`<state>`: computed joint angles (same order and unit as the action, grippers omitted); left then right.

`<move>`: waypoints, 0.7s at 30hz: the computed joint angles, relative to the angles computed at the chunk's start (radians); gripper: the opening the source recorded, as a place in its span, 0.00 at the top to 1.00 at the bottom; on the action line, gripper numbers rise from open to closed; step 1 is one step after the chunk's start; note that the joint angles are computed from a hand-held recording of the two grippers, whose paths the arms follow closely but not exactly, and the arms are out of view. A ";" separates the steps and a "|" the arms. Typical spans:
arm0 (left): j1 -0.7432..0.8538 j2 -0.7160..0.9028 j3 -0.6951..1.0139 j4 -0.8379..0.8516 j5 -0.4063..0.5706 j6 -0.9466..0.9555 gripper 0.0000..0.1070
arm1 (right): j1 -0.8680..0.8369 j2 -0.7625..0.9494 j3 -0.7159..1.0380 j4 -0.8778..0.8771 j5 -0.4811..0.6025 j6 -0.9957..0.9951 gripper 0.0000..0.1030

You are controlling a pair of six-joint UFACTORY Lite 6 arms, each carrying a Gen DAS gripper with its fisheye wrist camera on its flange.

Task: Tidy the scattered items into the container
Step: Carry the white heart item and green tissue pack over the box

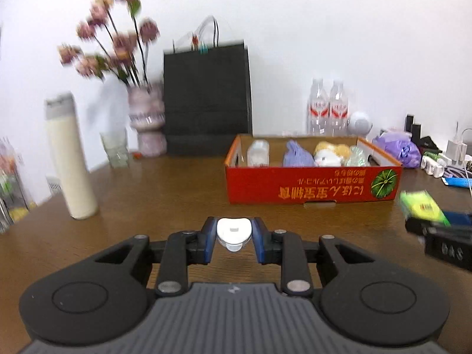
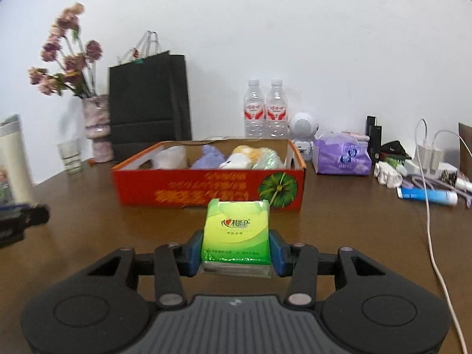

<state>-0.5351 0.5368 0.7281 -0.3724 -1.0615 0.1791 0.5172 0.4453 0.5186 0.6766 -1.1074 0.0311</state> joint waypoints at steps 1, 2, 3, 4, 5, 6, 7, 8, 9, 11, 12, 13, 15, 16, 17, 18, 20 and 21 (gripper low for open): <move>-0.017 -0.009 -0.040 -0.001 -0.043 0.001 0.75 | 0.041 -0.027 -0.058 0.018 -0.032 0.045 0.57; -0.025 -0.019 -0.075 0.018 -0.063 -0.010 0.75 | 0.087 -0.053 -0.109 0.045 -0.058 0.083 0.57; -0.027 -0.031 -0.116 0.051 -0.079 -0.037 0.75 | 0.138 -0.075 -0.151 0.086 -0.079 0.110 0.57; -0.033 -0.036 -0.146 0.067 -0.094 -0.060 0.75 | 0.202 -0.092 -0.188 0.147 -0.099 0.132 0.57; -0.046 -0.036 -0.173 0.070 -0.111 -0.075 0.75 | 0.270 -0.103 -0.215 0.214 -0.117 0.151 0.57; -0.061 -0.034 -0.198 0.067 -0.127 -0.085 0.75 | 0.337 -0.111 -0.238 0.281 -0.131 0.167 0.57; -0.078 -0.034 -0.226 0.060 -0.145 -0.101 0.75 | 0.400 -0.111 -0.256 0.343 -0.144 0.183 0.57; -0.090 -0.035 -0.251 0.057 -0.163 -0.119 0.75 | 0.462 -0.103 -0.266 0.405 -0.158 0.197 0.57; -0.111 -0.031 -0.277 0.039 -0.193 -0.145 0.75 | 0.516 -0.092 -0.273 0.459 -0.167 0.208 0.57; -0.149 -0.028 -0.327 0.009 -0.251 -0.180 0.75 | 0.605 -0.061 -0.275 0.544 -0.180 0.231 0.57; -0.173 -0.024 -0.347 -0.011 -0.282 -0.184 0.75 | 0.644 -0.046 -0.272 0.579 -0.188 0.237 0.57; -0.193 -0.023 -0.365 -0.031 -0.308 -0.180 0.75 | 0.684 -0.033 -0.266 0.618 -0.193 0.235 0.57; -0.220 -0.030 -0.390 -0.063 -0.338 -0.177 0.75 | 0.741 -0.023 -0.250 0.678 -0.201 0.215 0.57; -0.222 -0.041 -0.401 -0.063 -0.340 -0.184 0.75 | 0.756 -0.030 -0.247 0.689 -0.203 0.205 0.57; -0.219 -0.057 -0.411 -0.060 -0.336 -0.189 0.75 | 0.770 -0.036 -0.244 0.697 -0.205 0.200 0.57; -0.220 -0.070 -0.419 -0.065 -0.331 -0.190 0.75 | 0.782 -0.042 -0.241 0.704 -0.207 0.193 0.57; -0.220 -0.093 -0.434 -0.072 -0.330 -0.190 0.75 | 0.805 -0.055 -0.232 0.721 -0.211 0.164 0.57; -0.218 -0.102 -0.444 -0.074 -0.333 -0.194 0.75 | 0.817 -0.058 -0.228 0.730 -0.213 0.157 0.57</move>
